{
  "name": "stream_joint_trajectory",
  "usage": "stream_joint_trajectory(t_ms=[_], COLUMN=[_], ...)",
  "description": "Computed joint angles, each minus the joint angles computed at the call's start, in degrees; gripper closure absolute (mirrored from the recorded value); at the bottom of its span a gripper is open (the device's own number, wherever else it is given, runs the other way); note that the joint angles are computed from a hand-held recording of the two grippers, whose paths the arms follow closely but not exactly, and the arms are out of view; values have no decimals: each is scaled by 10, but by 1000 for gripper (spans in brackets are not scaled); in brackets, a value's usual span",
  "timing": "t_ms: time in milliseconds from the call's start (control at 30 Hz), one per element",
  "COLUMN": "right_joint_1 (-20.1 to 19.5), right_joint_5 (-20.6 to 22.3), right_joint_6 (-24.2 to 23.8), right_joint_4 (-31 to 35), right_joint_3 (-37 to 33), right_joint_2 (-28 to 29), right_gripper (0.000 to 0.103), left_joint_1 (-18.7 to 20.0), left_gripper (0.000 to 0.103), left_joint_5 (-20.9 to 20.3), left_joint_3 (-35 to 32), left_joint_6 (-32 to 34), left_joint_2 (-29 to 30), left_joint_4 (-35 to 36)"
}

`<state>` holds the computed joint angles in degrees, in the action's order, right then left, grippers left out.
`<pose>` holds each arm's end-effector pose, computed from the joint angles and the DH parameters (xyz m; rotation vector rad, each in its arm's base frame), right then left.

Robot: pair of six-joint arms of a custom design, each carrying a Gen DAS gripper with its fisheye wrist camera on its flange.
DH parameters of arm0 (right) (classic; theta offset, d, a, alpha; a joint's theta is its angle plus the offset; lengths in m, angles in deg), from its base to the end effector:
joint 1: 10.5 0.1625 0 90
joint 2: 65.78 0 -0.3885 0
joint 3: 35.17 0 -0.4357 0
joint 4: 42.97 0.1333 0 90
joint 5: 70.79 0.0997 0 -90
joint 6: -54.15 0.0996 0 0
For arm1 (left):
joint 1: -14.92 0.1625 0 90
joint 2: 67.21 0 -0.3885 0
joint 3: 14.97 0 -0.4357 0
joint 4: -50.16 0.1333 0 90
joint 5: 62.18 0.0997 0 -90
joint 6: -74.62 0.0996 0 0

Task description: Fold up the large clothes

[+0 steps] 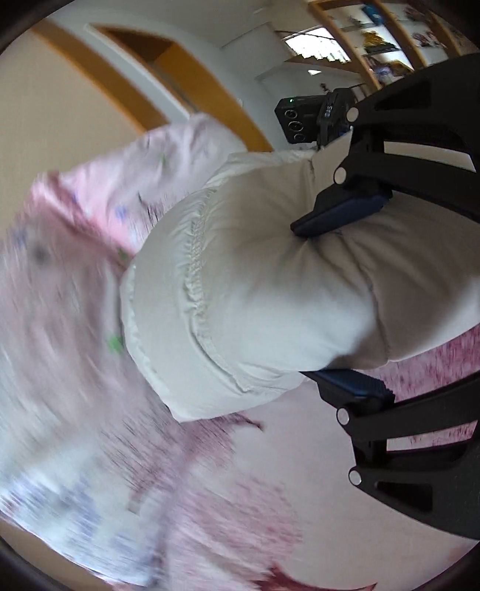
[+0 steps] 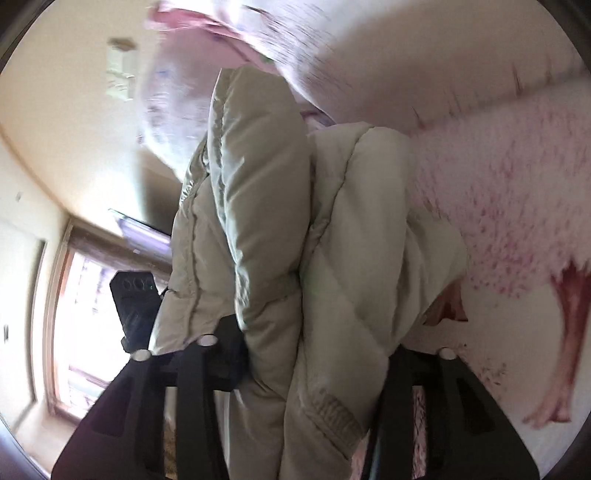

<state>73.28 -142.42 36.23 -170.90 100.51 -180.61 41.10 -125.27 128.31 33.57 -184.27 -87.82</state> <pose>0.1239 -0.3828 0.2989 -0.3589 2.8248 -0.5143 -0.2261 -0.3099 0.2704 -0.4552 -2.9570 0.9170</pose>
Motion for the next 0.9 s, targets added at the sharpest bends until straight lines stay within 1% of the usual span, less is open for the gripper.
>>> stream_joint_trajectory(t_ms=[33,67,133,200,233,267,300,333,367,400,433,500,533,567,633,667,700,767,800,833,867,900], right_joint_1=[-3,-3,8,6,-6,-14,-28,-43,-46,-38,-22,20,45,64,96,112,129,180,202,225,250,256], right_joint_5=[0,-8,-36,-51,-45,-34,-20,-4,-3,-17,-45,-106,-146,-175,-216,-232,-248,-283,-292,-300,-317,-322], right_joint_6=[6,19,47,63,71,81,86,88,87,91,94,110,112,110,105,103,97,68,48,17,-3,-23], right_joint_4=[-3,-5,-22,-32,-35,-43,-41,-42,-45,-56,-69,-99,-115,-132,-175,-201,-231,-306,-332,-342,-357,-359], right_joint_3=[3,7,13,26,37,40,48,57,61,63,70,73,77,84,105,117,129,152,160,169,173,174], right_joint_2=[1,-1,-4,-17,-26,-22,-30,-35,-41,-41,-49,-57,-71,-88,-130,-148,-163,-172,-167,-169,-152,-146], right_gripper=[52,51,50,50,49,48,48,47,47,44,41,38,38,37,37,37,37,40,49,56,58,63], left_joint_1=[5,4,-10,-15,-10,-6,-5,-13,-18,-28,-50,-90,-123,-147,-201,-218,-236,-255,-259,-259,-258,-256], left_gripper=[32,31,26,22,19,17,12,9,8,8,9,11,11,11,11,11,11,11,11,11,11,11], left_joint_5=[-7,-4,21,31,25,22,25,38,51,67,97,152,185,207,248,260,271,269,263,252,240,232], left_joint_3=[6,5,0,-8,-13,-12,-11,-8,-11,-15,-18,-29,-30,-29,-32,-36,-42,-45,-47,-50,-51,-51], left_joint_6=[8,12,18,15,12,8,5,-6,-13,-23,-42,-74,-96,-109,-148,-161,-171,-174,-173,-169,-163,-159], left_joint_2=[-7,-2,9,28,39,44,47,44,51,51,45,46,33,22,-1,-1,8,11,17,28,37,45], left_joint_4=[-8,-8,16,25,23,19,20,31,37,55,89,149,199,229,314,341,363,378,379,374,364,357])
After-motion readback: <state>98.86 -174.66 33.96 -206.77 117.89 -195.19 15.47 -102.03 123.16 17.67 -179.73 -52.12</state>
